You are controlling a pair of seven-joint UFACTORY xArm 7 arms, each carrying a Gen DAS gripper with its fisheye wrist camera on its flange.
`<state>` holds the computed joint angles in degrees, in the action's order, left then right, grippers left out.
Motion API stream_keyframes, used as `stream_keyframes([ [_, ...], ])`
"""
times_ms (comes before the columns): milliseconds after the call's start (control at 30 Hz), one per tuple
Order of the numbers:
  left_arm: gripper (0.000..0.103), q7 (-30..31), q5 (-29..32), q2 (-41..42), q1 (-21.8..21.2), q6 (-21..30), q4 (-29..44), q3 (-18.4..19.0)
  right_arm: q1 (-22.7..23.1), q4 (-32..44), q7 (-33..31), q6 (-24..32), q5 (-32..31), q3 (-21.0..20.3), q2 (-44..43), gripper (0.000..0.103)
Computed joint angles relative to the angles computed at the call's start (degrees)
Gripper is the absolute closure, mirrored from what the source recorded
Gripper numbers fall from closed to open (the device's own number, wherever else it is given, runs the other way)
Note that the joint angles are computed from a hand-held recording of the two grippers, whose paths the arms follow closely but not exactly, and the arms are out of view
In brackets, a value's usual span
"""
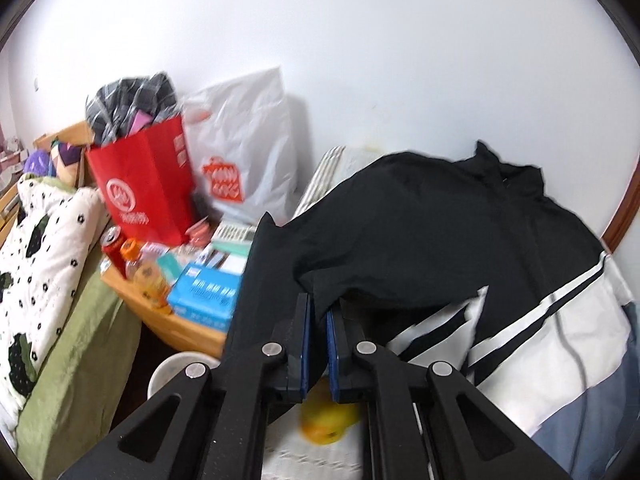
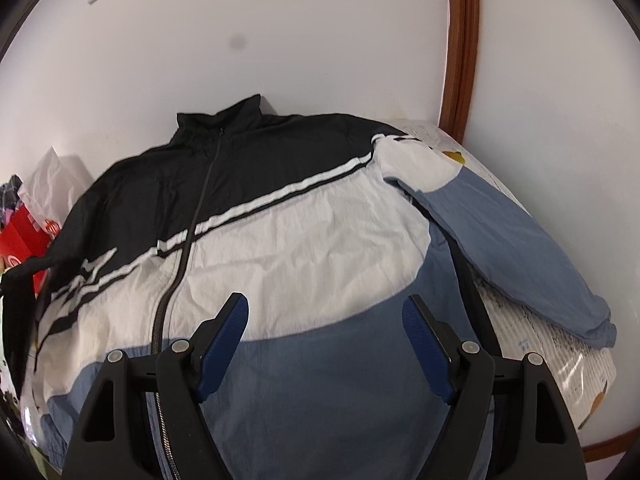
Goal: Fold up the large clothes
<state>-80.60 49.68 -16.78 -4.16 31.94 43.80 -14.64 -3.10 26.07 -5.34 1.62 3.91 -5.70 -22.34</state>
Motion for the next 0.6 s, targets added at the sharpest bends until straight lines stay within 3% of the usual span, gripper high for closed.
stream_keyframes([
  [133,0.096,-0.5,1.6,3.7,-0.9,1.1,5.9,-1.1,3.0,1.1,-3.3,-0.4,1.2,-3.4,0.2,0.024],
  [333,0.096,-0.2,5.5,12.0,-5.5,2.2,16.4,-0.5,6.1,3.2,-8.2,0.2,3.2,-6.9,1.0,0.024],
  [600,0.096,5.9,2.8,26.4,-13.0,1.2,30.9,2.7,10.0,5.5,-16.9,-0.6,8.5,-12.9,3.2,0.024],
])
